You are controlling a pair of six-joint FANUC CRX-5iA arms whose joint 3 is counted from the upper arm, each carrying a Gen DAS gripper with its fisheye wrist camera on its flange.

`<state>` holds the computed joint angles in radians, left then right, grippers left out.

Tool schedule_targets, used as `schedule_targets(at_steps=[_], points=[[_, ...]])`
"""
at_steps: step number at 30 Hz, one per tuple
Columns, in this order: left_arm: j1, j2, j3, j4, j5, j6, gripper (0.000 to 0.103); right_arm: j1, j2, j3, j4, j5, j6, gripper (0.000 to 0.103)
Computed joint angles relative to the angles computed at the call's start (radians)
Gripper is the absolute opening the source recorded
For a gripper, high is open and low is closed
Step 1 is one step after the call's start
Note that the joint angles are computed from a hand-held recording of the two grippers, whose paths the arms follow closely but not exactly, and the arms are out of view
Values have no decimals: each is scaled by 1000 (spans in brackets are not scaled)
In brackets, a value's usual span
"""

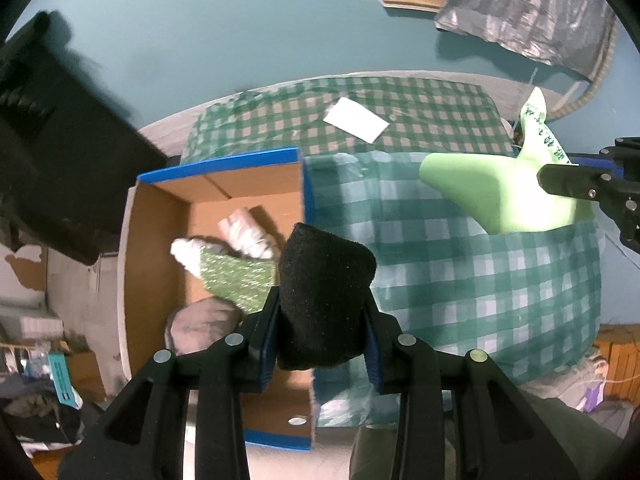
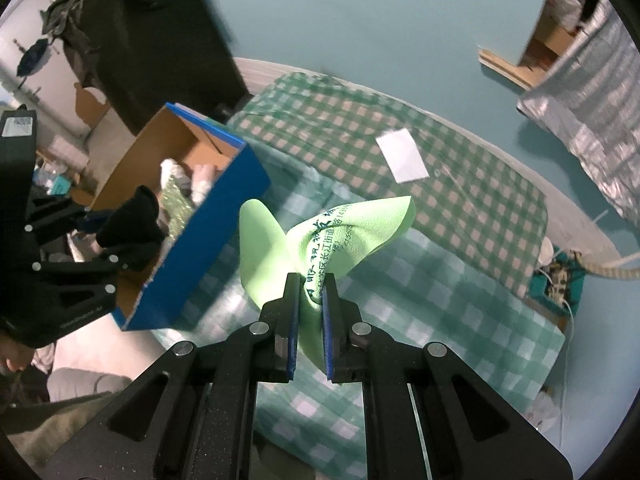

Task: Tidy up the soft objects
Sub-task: 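Carry the black sock and green foam with both grippers over the box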

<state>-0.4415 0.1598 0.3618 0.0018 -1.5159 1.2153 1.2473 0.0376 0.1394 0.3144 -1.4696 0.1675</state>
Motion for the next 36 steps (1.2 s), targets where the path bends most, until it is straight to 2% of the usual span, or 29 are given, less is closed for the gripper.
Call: schedule_targets(at_steps=[20,36], points=[[162,9,-6,-11,-13,44,36,-102,271,347,-51,14,294,8],[240,63,-12,-30,-20,57,36,-173,545,711,-143,-79,461,8]])
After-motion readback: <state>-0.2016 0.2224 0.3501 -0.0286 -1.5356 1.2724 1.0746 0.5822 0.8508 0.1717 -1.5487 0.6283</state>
